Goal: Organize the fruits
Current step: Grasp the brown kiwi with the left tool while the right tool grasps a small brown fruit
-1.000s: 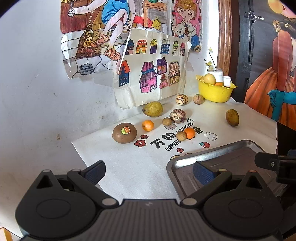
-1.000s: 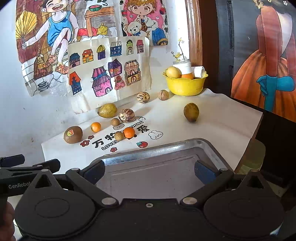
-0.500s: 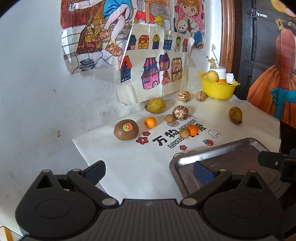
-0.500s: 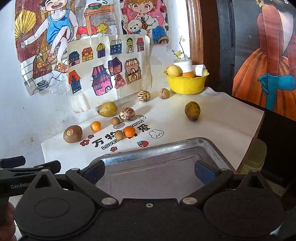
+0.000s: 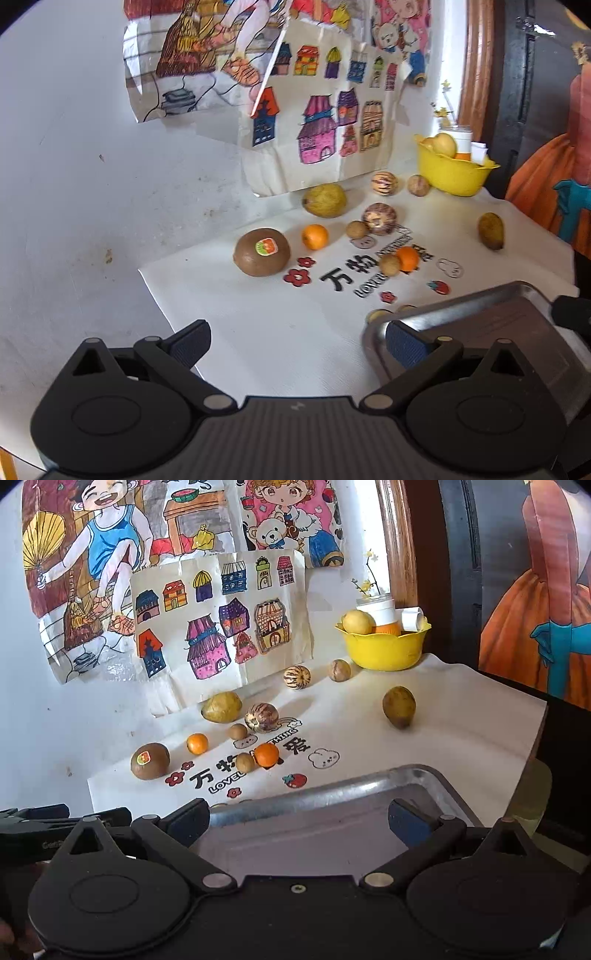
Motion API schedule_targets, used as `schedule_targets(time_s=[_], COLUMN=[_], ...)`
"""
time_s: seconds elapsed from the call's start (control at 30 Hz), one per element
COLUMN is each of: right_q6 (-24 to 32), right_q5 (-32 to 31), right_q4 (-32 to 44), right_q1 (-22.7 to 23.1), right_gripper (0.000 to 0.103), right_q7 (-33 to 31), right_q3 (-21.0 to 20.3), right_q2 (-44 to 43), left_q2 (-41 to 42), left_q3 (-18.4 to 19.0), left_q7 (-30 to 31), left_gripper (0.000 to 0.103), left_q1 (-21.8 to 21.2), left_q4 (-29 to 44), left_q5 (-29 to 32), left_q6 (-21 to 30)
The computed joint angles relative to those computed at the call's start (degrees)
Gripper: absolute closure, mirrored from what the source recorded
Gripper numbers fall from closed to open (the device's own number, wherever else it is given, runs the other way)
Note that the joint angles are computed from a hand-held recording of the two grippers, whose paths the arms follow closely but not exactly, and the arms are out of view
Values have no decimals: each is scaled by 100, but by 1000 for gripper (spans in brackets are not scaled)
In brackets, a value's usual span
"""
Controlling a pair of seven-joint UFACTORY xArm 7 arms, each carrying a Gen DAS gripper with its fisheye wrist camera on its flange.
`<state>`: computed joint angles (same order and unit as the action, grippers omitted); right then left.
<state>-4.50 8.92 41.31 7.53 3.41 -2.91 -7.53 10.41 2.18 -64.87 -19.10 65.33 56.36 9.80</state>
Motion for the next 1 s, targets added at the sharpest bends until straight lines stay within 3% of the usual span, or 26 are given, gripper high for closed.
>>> schedule_targets(time_s=[0.17,0.37,0.5,0.57,0.73,1.0], right_q6=[101,288,449,565,768,1068], right_q5=[56,385,294,166,-123,53], right_q4=[390,957,1415,1680,2199,2765], right_q1=[19,-188,-363,-393,-375,-629], right_gripper=[0,0,0,0,0,0], right_q7=[-183,-566,-616,-575,-467,-657], right_q3=[11,324,557,618,667,1031], right_q2=[371,891,1280,1502,1968,2453], left_q2=[479,1201,1702,1928,2428,3084], left_q3=[170,337,786,543,524,127], left_q7=[-151,568,562,1094,1644,2693], left_gripper=[0,1,1,1,2,12], left_q1=[-19,81,-183,0,-5,295], left_q4=[572,1258,1757,2026,2616,3427], left_q5=[-3,-751,-952,-1344,-1921,-3012], left_q6=[274,-66,-331,-248,-90,378])
